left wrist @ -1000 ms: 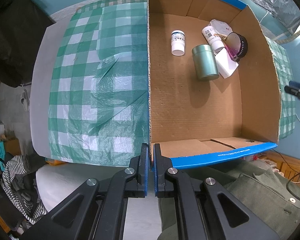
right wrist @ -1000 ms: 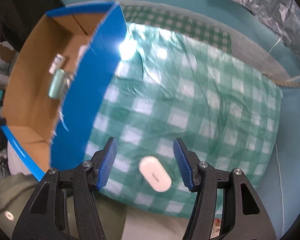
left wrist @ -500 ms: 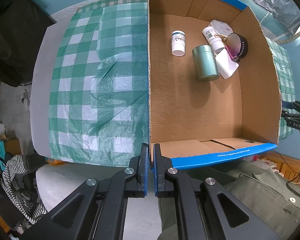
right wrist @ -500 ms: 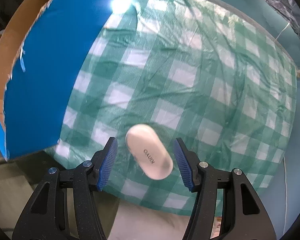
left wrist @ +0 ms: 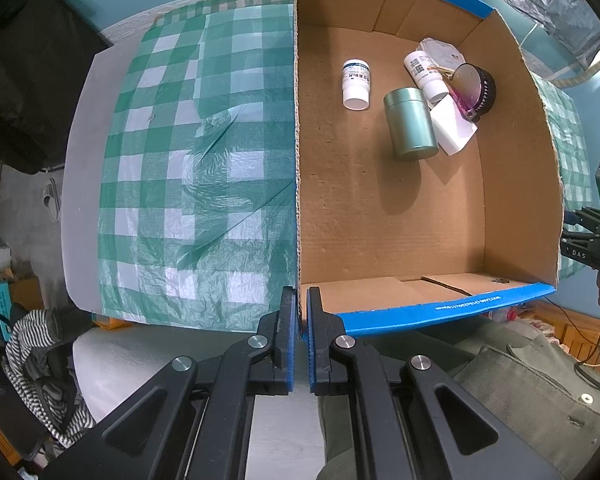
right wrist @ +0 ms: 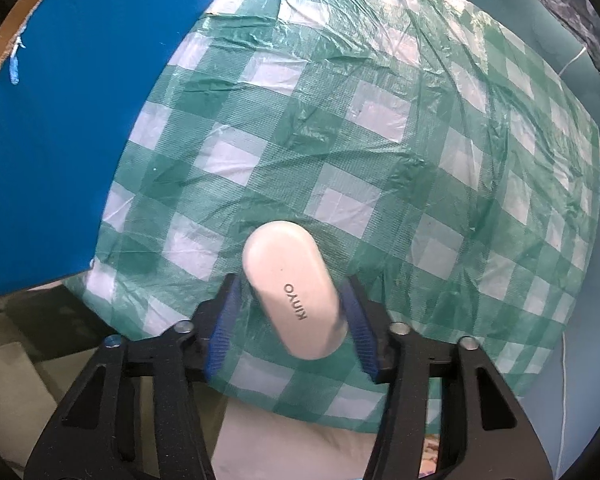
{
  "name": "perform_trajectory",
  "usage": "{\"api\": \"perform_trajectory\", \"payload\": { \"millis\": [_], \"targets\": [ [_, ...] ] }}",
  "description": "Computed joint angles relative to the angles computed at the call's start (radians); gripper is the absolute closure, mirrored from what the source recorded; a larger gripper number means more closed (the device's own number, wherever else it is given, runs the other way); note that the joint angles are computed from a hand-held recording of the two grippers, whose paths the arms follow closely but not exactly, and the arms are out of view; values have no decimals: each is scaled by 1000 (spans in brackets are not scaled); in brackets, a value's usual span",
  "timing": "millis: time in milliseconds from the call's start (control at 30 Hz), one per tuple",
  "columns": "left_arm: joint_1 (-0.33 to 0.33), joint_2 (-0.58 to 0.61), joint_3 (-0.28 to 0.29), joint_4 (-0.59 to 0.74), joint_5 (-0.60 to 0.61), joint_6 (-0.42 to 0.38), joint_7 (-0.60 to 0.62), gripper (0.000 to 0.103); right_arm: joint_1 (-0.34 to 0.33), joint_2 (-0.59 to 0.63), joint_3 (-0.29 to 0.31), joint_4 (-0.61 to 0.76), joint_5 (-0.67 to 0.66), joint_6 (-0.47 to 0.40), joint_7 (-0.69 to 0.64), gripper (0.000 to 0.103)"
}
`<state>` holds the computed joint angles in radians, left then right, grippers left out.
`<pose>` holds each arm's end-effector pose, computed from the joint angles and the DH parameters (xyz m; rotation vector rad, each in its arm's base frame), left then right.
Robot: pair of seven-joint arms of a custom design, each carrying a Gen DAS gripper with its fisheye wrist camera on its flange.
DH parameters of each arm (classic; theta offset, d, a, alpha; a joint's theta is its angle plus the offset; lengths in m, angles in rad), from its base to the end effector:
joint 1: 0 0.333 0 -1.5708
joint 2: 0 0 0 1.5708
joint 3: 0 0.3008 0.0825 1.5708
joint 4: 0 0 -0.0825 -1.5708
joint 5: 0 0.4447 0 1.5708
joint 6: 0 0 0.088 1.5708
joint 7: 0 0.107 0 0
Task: Organize rigid objects
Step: 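Move the right tool back and close on the white KINYO case, then lift the KINYO case and carry it over the cardboard box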
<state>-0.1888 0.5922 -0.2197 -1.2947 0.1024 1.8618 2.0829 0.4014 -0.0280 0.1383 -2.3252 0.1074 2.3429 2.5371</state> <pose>0.7218 -0.2675 0.3753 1.0038 -2.9506 0.0160 0.4746 0.2860 0.2993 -1.5776 2.6588 0.1133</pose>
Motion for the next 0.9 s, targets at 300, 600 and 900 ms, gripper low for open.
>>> {"api": "perform_trajectory", "payload": {
  "millis": [300, 600, 900],
  "targets": [
    [2, -7, -1, -10, -1, 4, 1, 99, 2, 40, -5, 10, 20, 63, 38, 66],
    [4, -11, -1, -17, -2, 7, 5, 99, -8, 37, -15, 7, -6, 137, 149, 66],
    [4, -15, -2, -22, -4, 8, 3, 99, -23, 33, -24, 51, -76, 105, 215, 66]
  ]
}}
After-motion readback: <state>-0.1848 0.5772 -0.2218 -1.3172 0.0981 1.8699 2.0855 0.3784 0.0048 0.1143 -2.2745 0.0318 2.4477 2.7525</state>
